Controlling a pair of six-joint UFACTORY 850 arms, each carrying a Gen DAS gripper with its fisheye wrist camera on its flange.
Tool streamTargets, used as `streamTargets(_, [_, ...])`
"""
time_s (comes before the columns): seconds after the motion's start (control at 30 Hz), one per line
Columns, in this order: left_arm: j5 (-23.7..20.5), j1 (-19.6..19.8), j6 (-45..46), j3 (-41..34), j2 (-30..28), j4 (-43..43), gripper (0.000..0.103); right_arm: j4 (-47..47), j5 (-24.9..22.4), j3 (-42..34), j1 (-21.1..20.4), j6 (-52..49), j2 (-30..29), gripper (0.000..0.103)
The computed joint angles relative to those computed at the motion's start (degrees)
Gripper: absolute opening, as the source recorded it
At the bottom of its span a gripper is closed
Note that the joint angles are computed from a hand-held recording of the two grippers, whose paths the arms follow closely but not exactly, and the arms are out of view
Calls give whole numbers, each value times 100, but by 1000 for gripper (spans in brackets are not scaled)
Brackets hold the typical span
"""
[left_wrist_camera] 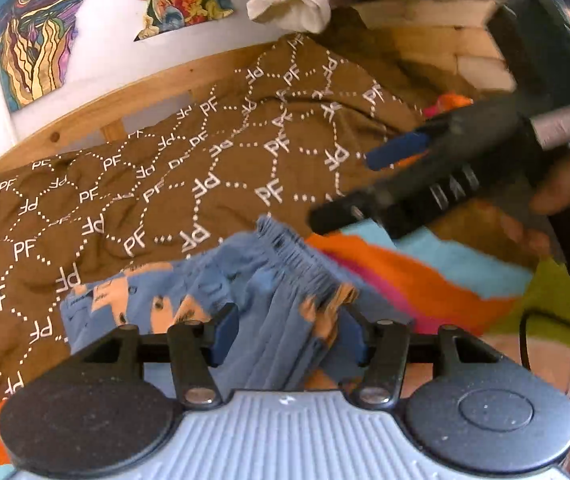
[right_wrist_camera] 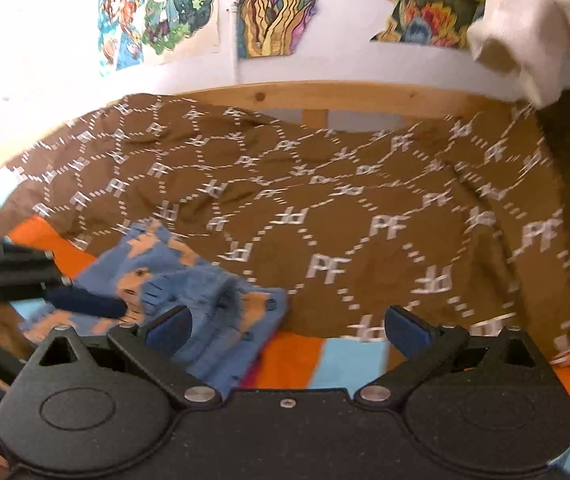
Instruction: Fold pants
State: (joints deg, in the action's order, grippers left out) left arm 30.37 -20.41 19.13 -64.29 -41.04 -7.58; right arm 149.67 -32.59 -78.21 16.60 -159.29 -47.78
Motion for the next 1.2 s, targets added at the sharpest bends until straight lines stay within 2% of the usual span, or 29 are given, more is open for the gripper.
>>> streamTargets(0.1, [-110,32,38,-6,-31,-8,59,-1046,-143,-366,-51,1498,-239,98])
streamTargets(0.2, [-189,34,136,-45,-70,-105,49,-1563,-113,-590,-33,2364,-387,91])
streamTargets(0.33, [-226,68,-63,-70,-100,-14,43,-1537,-73,-623,33,2461,-434,80])
streamTargets(0.5, [-175,90,-135,-31,-70,69,40,-1472,-99,-868,31,2930,-617,73])
streamTargets(0.57, [-126,65,69,-9,-76,-37,37,-1490,-6,-1001,50,2996,-698,64])
streamTargets(0.63, [-66,34,317,11,-84,-194,31,-1776,19,-1108,30,3325,-768,47])
streamTargets(0.67, [-55,27,361,18,-83,-228,29,-1874,34,-1130,24,3462,-785,42])
streamTargets(0.7, [-59,26,350,21,-82,-226,24,-1933,58,-1140,19,3557,-796,35])
streamTargets(0.77, [-36,20,380,30,-67,-278,15,-1961,-6,-1117,0,3629,-796,28])
streamTargets(0.83, [44,20,441,61,-32,-272,9,-2025,-153,-1098,-44,3862,-795,26])
streamTargets(0.97, [97,80,7,184,132,77,6,-1931,-382,-993,-99,3995,-717,22])
streamTargets(1.03, [146,105,-228,257,220,263,6,-1861,-362,-900,-95,3920,-607,17])
streamTargets(1.2, [61,91,-614,267,232,650,6,-1486,-135,-554,-103,3520,-270,17])
